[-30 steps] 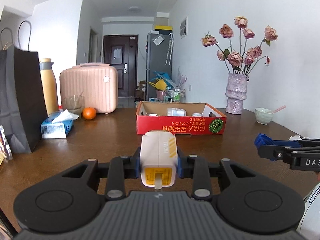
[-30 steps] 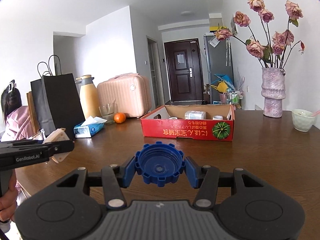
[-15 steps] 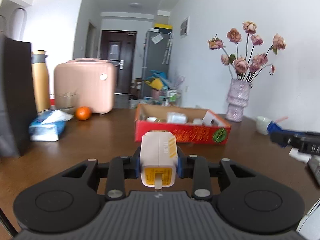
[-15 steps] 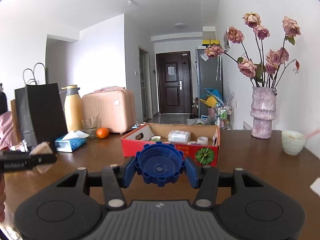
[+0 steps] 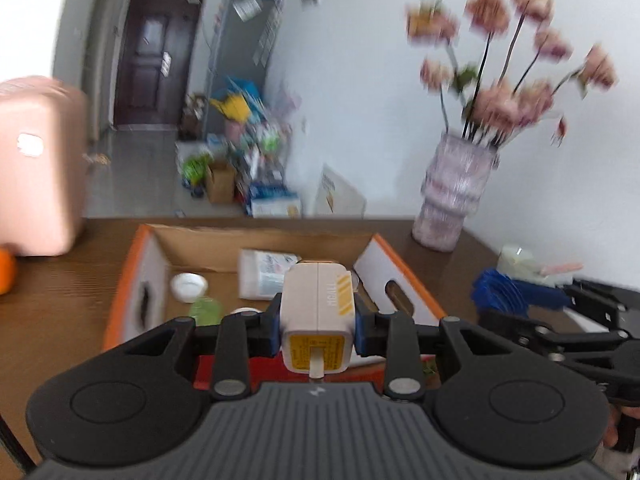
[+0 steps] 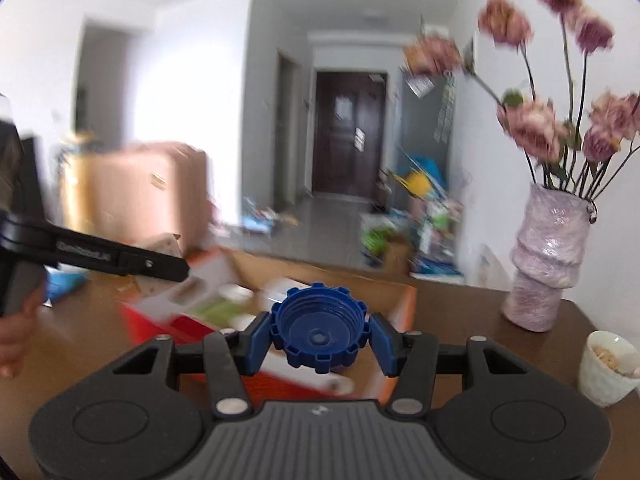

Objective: Organize rigid objects
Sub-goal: 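Lower the container and blue cap into the box and open both tools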

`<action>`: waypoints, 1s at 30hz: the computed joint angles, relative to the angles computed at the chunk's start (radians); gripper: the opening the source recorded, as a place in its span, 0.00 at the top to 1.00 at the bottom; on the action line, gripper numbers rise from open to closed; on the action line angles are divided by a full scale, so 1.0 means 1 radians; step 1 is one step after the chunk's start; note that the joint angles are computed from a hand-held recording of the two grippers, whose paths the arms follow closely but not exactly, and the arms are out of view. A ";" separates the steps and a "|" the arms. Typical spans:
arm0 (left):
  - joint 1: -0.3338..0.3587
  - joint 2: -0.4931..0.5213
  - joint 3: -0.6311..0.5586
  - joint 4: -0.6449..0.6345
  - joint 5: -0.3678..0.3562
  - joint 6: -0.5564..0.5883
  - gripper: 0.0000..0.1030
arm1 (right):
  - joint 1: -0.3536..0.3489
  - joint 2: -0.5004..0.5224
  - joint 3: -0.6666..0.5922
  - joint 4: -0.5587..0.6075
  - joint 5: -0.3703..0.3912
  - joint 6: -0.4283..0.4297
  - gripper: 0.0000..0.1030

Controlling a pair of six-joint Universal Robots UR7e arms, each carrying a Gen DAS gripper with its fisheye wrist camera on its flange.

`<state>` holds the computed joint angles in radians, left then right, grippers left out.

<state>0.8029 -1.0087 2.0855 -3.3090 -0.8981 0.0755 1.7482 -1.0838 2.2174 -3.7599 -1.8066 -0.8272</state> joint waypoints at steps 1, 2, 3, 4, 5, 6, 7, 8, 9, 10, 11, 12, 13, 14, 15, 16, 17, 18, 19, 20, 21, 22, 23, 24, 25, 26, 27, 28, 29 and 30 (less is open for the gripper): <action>0.027 0.042 -0.057 0.047 -0.006 0.004 0.69 | -0.003 0.037 -0.046 0.005 -0.038 -0.041 0.50; 0.048 0.075 -0.106 0.101 -0.003 -0.015 0.69 | -0.008 0.067 -0.094 0.036 -0.066 -0.065 0.50; 0.071 0.109 -0.163 0.170 -0.004 -0.033 0.69 | -0.011 0.083 -0.136 0.094 -0.088 -0.067 0.50; 0.088 0.139 -0.206 0.205 0.001 -0.049 0.69 | -0.015 0.101 -0.174 0.142 -0.105 -0.063 0.50; 0.104 0.170 -0.246 0.231 0.005 -0.053 0.69 | -0.015 0.127 -0.217 0.180 -0.132 -0.078 0.50; 0.115 0.190 -0.273 0.255 0.010 -0.055 0.69 | -0.015 0.153 -0.249 0.191 -0.154 -0.106 0.50; 0.125 0.208 -0.298 0.275 0.017 -0.060 0.69 | -0.015 0.178 -0.276 0.194 -0.170 -0.129 0.50; 0.132 0.222 -0.317 0.288 0.018 -0.054 0.69 | -0.017 0.197 -0.302 0.214 -0.184 -0.145 0.50; 0.138 0.234 -0.331 0.294 0.019 -0.047 0.69 | -0.020 0.209 -0.316 0.230 -0.188 -0.151 0.50; 0.143 0.244 -0.344 0.298 0.020 -0.046 0.69 | -0.023 0.220 -0.334 0.248 -0.191 -0.150 0.50; 0.148 0.252 -0.359 0.310 0.019 -0.048 0.69 | -0.026 0.226 -0.345 0.265 -0.191 -0.146 0.50; 0.151 0.254 -0.366 0.321 0.020 -0.049 0.69 | -0.028 0.231 -0.359 0.285 -0.192 -0.141 0.50; 0.152 0.260 -0.374 0.327 0.025 -0.052 0.69 | -0.031 0.238 -0.370 0.299 -0.191 -0.134 0.50; 0.150 0.267 -0.382 0.327 0.037 -0.055 0.69 | -0.033 0.244 -0.384 0.317 -0.193 -0.130 0.50; 0.146 0.271 -0.386 0.327 0.049 -0.062 0.69 | -0.034 0.252 -0.393 0.326 -0.195 -0.128 0.50; 0.145 0.271 -0.392 0.331 0.044 -0.055 0.67 | -0.037 0.259 -0.404 0.331 -0.193 -0.128 0.50; 0.144 0.273 -0.397 0.331 0.039 -0.046 0.67 | -0.038 0.268 -0.416 0.334 -0.194 -0.131 0.49; 0.140 0.271 -0.395 0.320 0.042 -0.042 0.65 | -0.038 0.278 -0.424 0.324 -0.194 -0.139 0.50; 0.136 0.267 -0.392 0.311 0.041 -0.039 0.63 | -0.040 0.286 -0.429 0.309 -0.195 -0.150 0.49; 0.135 0.263 -0.390 0.306 0.038 -0.034 0.61 | -0.039 0.295 -0.439 0.305 -0.203 -0.155 0.49; 0.132 0.258 -0.386 0.299 0.038 -0.029 0.59 | -0.037 0.302 -0.447 0.306 -0.208 -0.162 0.49; 0.129 0.254 -0.382 0.295 0.043 -0.023 0.53 | -0.037 0.306 -0.453 0.310 -0.212 -0.163 0.48; 0.126 0.248 -0.376 0.289 0.054 -0.017 0.45 | -0.035 0.308 -0.458 0.316 -0.217 -0.155 0.45; 0.123 0.243 -0.370 0.286 0.068 -0.014 0.42 | -0.035 0.303 -0.459 0.320 -0.213 -0.142 0.43; 0.121 0.238 -0.367 0.286 0.080 -0.013 0.35 | -0.037 0.297 -0.456 0.324 -0.200 -0.121 0.41; 0.118 0.233 -0.369 0.301 0.095 -0.021 0.26 | -0.038 0.286 -0.452 0.334 -0.187 -0.092 0.35; 0.116 0.223 -0.367 0.329 0.111 -0.041 0.21 | -0.037 0.273 -0.448 0.350 -0.176 -0.066 0.32; 0.114 0.212 -0.367 0.356 0.123 -0.066 0.16 | -0.034 0.263 -0.446 0.363 -0.170 -0.044 0.31; 0.111 0.199 -0.364 0.377 0.132 -0.086 0.15 | -0.030 0.254 -0.445 0.374 -0.174 -0.024 0.29; 0.107 0.185 -0.362 0.408 0.143 -0.108 0.14 | -0.024 0.244 -0.444 0.386 -0.180 -0.004 0.29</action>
